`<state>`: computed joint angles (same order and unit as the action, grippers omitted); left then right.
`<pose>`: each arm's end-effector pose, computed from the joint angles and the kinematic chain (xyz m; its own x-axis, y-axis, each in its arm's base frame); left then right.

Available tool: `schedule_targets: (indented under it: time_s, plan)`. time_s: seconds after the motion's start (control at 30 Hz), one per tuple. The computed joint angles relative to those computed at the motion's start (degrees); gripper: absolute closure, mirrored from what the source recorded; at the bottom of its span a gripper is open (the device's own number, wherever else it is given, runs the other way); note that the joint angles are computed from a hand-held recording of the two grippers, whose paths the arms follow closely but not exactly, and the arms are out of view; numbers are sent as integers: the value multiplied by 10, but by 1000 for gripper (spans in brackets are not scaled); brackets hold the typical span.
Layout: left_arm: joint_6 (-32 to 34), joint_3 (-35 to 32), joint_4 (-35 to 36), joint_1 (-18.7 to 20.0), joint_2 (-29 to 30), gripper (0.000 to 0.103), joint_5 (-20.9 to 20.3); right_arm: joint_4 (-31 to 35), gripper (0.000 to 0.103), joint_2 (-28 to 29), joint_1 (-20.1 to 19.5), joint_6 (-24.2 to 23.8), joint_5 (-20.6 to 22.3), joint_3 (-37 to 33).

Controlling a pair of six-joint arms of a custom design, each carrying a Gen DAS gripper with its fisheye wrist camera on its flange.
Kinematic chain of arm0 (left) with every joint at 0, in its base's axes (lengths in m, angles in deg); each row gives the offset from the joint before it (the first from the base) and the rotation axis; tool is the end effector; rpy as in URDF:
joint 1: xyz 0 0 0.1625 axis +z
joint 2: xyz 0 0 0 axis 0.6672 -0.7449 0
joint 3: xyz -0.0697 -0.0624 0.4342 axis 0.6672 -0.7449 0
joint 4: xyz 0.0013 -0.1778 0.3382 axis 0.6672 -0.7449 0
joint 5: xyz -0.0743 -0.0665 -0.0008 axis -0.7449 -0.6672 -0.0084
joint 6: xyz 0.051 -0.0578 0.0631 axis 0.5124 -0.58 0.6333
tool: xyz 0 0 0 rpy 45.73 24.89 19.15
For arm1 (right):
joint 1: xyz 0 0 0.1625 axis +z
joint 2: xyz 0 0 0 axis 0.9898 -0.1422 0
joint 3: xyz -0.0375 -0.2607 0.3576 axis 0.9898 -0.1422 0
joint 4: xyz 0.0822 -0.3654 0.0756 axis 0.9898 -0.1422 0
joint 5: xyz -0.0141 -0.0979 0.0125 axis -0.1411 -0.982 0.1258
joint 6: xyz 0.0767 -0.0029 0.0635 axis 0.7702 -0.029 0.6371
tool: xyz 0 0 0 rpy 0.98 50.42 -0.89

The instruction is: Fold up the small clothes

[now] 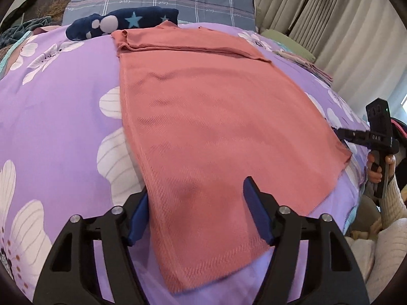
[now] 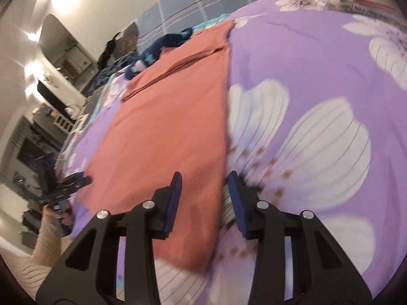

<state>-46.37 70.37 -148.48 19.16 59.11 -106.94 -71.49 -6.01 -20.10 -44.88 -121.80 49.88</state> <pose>-0.2044 -0.7221 -0.0563 -0.7738 0.4823 -0.4106 0.6041 0.7567 -0.2497 -0.1863 -0.6576 0.3337 -0.9697 -0.0843 0.2293 -0.1981 0.8205 -0.5362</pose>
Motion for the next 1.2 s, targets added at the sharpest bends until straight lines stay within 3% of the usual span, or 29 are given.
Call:
schedule_targets:
  time_s: [0.13,0.23,0.47,0.53,0.6,0.7,0.8,0.97,1.1,1.17,1.2]
  plan:
    - [-9,-26,10,12,8,37,-24,-12,64,4,0,4,-10,11]
    - [-17,-43,20,13,16,38,-30,25,68,4,-6,52,3,-7]
    - [18,15,14,2,-12,39,-14,42,70,-20,-11,63,-22,7]
    - [16,-3,19,8,-4,41,-30,69,58,-3,-7,57,-20,-19]
    - [11,-27,21,15,10,47,-50,103,41,15,-3,31,9,-51]
    - [-2,-44,24,20,17,61,-65,131,41,37,3,30,21,-89]
    - [-16,-23,22,23,3,73,-74,146,50,29,2,43,15,-87]
    - [-18,-25,24,29,3,73,-92,171,52,17,-5,20,16,-78]
    - [-16,-66,46,27,25,73,-99,182,52,47,-6,23,58,-116]
    - [-8,-59,40,20,24,77,-84,161,57,49,1,25,41,-110]
    - [-4,-51,36,19,21,82,-83,137,74,42,9,15,9,-92]
